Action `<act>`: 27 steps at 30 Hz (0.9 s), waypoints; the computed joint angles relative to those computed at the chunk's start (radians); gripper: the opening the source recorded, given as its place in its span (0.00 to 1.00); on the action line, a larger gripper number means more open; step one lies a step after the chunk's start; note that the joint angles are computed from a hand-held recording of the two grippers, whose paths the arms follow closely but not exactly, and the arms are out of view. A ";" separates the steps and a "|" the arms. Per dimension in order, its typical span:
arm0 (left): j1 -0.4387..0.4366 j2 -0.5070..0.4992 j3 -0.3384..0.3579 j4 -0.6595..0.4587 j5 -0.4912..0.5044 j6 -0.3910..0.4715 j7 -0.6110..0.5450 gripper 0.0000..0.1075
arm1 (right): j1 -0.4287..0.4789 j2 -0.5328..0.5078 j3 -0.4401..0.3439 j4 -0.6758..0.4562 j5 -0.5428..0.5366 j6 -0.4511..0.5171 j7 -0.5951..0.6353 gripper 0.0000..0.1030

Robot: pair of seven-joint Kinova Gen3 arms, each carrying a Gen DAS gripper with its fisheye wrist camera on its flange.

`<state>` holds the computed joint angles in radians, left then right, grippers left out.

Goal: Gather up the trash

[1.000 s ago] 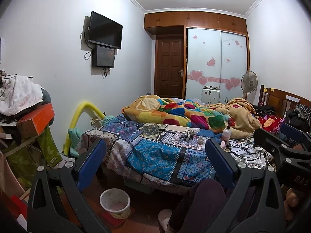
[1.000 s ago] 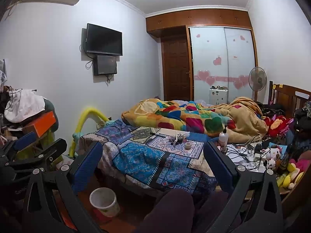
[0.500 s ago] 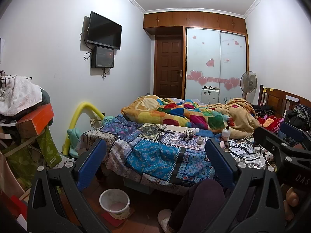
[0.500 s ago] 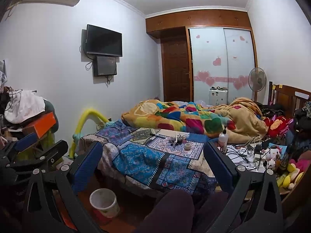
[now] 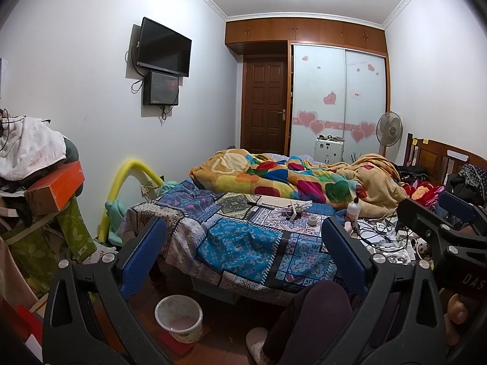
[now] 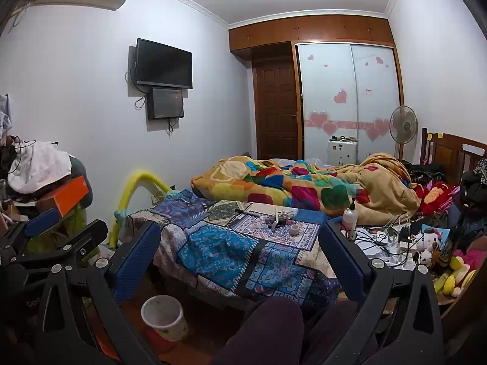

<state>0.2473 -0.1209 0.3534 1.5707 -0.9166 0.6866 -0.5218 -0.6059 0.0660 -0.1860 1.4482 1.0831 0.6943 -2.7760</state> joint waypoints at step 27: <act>0.023 0.082 -0.090 -0.077 0.118 -0.080 -0.115 0.95 | 0.003 0.048 0.041 -0.034 0.022 -0.020 0.009 1.00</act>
<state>0.2705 -0.0390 0.2631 1.4939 -0.7986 0.6066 -0.6369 -0.6026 0.1137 -0.1454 1.4147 1.1056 0.6740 -2.7668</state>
